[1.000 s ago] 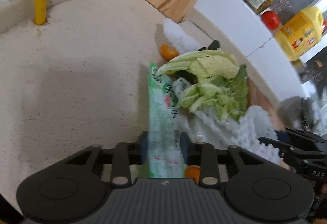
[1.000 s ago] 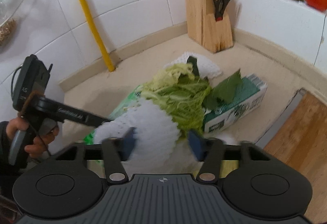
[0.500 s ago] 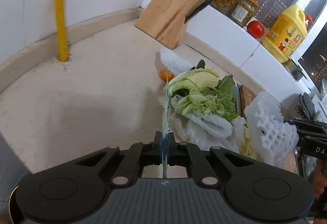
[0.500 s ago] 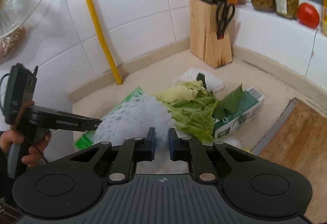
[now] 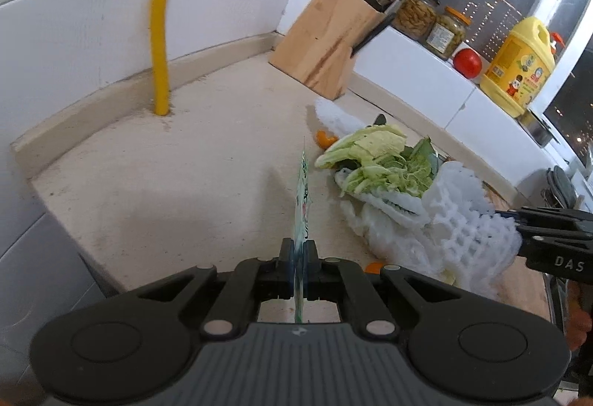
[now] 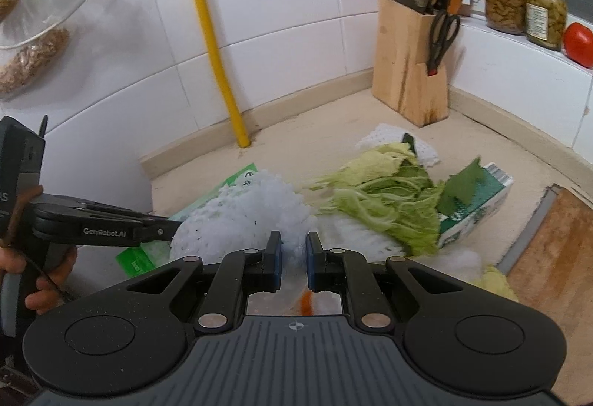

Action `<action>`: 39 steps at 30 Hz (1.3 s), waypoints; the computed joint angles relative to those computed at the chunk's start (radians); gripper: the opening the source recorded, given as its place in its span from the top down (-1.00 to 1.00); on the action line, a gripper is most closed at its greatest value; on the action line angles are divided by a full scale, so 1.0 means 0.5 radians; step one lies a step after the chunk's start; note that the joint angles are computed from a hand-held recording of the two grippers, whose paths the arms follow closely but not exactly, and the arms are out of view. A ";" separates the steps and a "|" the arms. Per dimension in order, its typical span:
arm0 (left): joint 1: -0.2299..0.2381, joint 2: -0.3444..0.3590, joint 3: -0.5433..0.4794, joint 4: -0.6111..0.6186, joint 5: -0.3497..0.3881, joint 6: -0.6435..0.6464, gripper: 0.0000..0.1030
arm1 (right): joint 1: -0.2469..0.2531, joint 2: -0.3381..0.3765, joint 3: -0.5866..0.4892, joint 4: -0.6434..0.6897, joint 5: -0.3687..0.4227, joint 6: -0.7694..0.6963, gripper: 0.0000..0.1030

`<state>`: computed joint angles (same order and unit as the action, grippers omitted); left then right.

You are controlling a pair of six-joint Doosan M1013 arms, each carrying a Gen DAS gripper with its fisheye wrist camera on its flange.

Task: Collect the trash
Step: 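Lift the green package with the left gripper while the right gripper grasps the white foam net, then carry the package and foam net with both grippers down over the black bin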

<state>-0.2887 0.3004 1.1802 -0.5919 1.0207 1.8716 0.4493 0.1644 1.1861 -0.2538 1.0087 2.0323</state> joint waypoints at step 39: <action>0.237 -0.421 0.569 0.697 -0.382 -0.668 0.99 | 0.234 0.478 -0.452 0.659 0.086 -0.782 0.67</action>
